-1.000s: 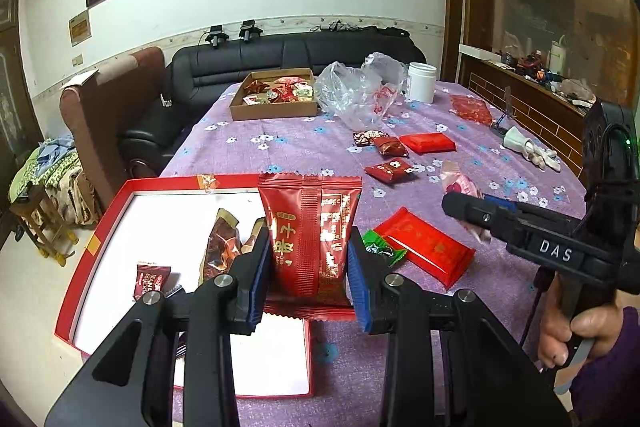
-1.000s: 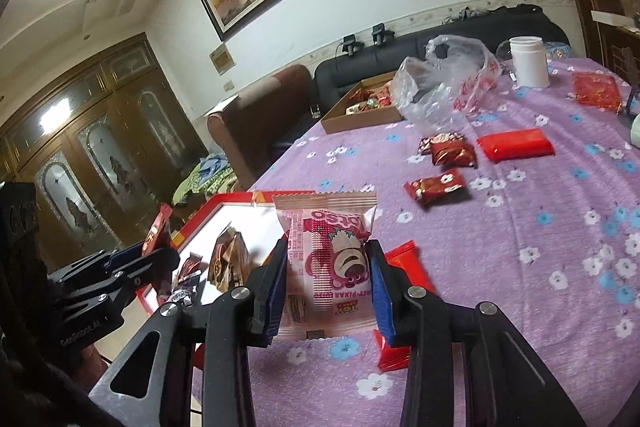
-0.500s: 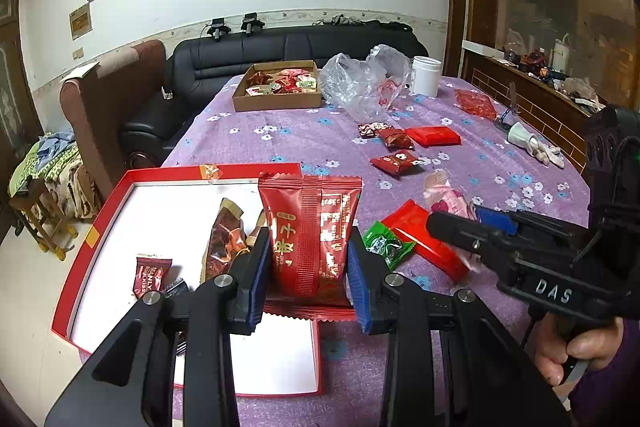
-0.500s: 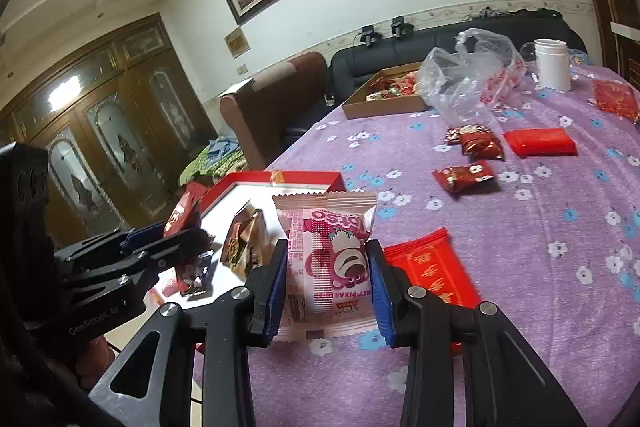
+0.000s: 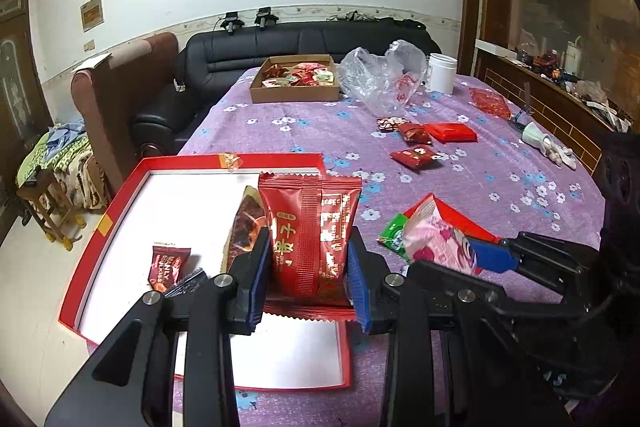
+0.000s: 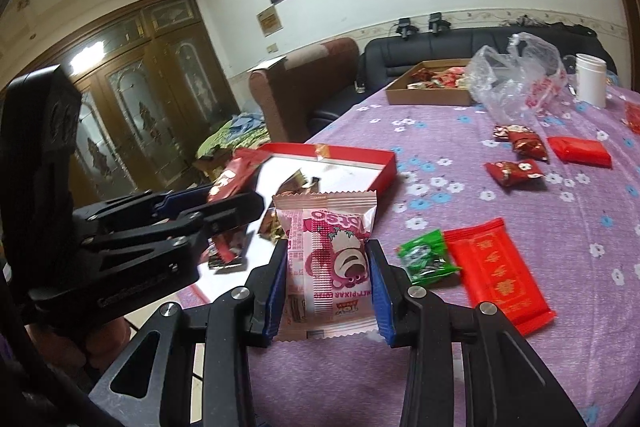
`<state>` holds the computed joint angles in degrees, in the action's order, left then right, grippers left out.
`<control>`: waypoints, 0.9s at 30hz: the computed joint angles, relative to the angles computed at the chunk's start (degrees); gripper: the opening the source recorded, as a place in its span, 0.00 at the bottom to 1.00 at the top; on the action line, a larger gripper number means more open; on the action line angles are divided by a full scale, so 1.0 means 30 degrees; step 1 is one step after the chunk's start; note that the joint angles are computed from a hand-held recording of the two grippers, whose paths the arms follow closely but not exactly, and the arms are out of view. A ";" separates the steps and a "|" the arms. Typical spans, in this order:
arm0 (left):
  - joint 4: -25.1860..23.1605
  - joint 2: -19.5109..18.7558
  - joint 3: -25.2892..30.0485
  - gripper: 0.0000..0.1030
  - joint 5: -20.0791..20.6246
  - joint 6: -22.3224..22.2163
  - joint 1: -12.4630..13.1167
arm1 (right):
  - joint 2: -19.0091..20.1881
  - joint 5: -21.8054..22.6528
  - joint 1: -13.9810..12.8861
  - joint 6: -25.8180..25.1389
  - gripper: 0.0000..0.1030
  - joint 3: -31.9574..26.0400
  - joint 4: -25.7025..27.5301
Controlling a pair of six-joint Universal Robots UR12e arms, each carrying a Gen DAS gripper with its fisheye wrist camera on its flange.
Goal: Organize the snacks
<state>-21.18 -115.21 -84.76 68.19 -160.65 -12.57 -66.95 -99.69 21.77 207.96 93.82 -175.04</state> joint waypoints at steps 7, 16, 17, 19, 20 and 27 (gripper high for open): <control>0.0055 -0.0100 0.0074 0.32 0.0136 -0.0262 0.0162 | 0.0263 0.0445 0.0196 -0.0440 0.37 -0.0441 0.0345; 0.0221 -0.0282 0.0219 0.32 0.0535 -0.0895 0.0391 | 0.0852 0.0737 0.0368 -0.1370 0.37 -0.1570 0.1205; 0.0243 -0.0304 0.0246 0.32 0.0573 -0.1024 0.0434 | 0.0907 0.0818 0.0368 -0.1432 0.37 -0.1683 0.1296; 0.0305 -0.0343 0.0282 0.32 0.0681 -0.1217 0.0500 | 0.1017 0.0935 0.0371 -0.1586 0.37 -0.1889 0.1428; 0.0328 -0.0363 0.0303 0.32 0.0711 -0.1272 0.0535 | 0.1079 0.0929 0.0393 -0.1739 0.37 -0.2008 0.1504; 0.0412 -0.0593 0.0555 0.32 0.1152 -0.1979 0.0794 | 0.1661 0.1216 0.0443 -0.2562 0.37 -0.2970 0.1995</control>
